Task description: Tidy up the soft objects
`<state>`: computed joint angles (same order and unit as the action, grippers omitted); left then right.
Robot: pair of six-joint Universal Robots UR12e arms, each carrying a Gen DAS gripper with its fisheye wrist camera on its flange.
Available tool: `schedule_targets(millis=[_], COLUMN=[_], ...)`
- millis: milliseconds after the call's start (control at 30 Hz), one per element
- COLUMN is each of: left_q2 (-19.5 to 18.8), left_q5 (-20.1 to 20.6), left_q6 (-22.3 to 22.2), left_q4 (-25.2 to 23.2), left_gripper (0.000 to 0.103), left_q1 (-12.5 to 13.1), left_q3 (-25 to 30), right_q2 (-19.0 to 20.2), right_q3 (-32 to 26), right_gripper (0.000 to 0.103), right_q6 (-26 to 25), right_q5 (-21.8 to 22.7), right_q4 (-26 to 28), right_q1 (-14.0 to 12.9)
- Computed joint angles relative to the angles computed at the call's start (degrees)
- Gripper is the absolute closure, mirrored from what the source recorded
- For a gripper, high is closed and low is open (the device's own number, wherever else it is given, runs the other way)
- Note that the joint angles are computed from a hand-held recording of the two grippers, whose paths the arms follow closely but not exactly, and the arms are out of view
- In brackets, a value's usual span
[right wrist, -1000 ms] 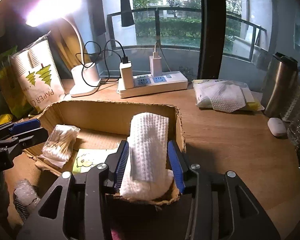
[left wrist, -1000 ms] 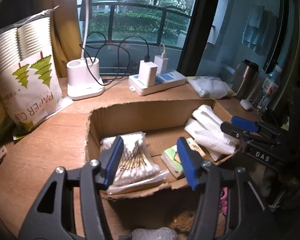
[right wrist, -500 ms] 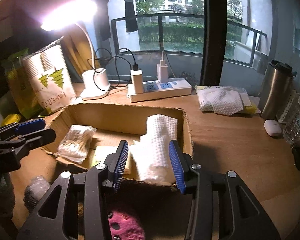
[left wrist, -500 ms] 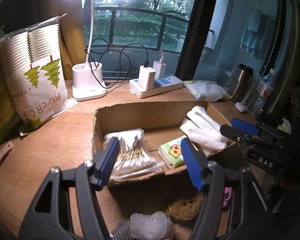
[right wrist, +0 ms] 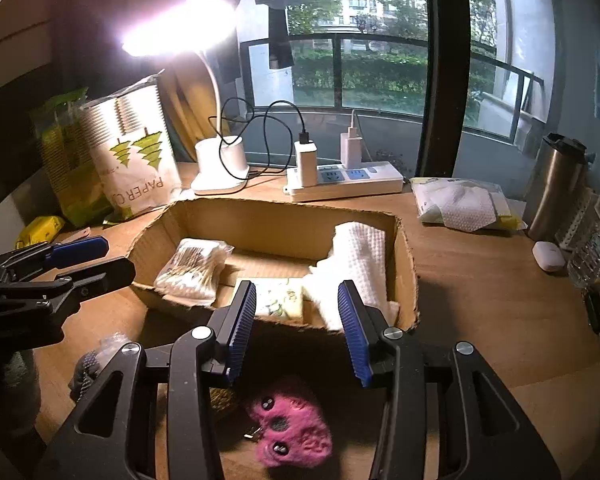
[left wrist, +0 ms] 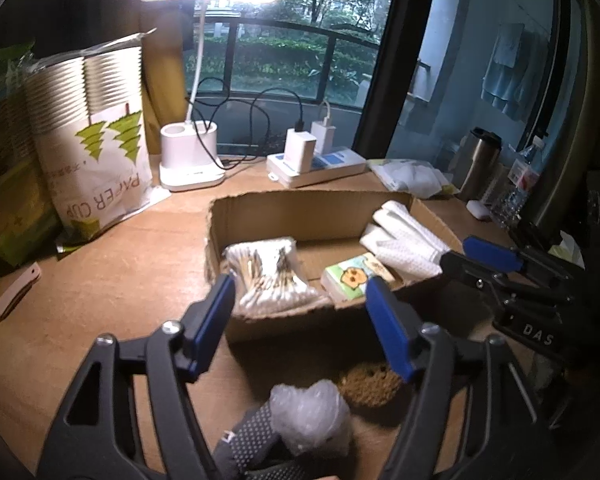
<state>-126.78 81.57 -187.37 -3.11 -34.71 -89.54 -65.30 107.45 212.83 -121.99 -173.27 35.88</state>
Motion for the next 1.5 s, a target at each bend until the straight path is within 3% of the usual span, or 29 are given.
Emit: schedule_targets(millis=[733, 1133, 1233, 1500], left_q2=[2.56, 2.01, 1.70, 1.12], left_q5=[-0.34, -0.44, -0.59, -0.60], left_q6=[-0.89, 1.36, 2.08, 4.09], left_q4=[2.68, 0.30, -0.68, -0.82], left_gripper=[0.030, 0.030, 0.030, 0.031], left_q1=[0.74, -0.25, -0.56, -1.28], left_q3=[-6.81, -6.53, -6.12, -5.53], right_q2=[0.45, 0.18, 0.11, 0.01], right_q3=[0.42, 2.33, 2.85, 3.93], right_gripper=[0.058, 0.057, 0.049, 0.048], right_q6=[2.97, 5.59, 6.37, 7.86], right_q5=[-1.39, -1.12, -1.01, 0.26], right_q4=[1.91, 1.35, 1.14, 1.03], right_q1=[3.13, 3.30, 3.12, 2.36])
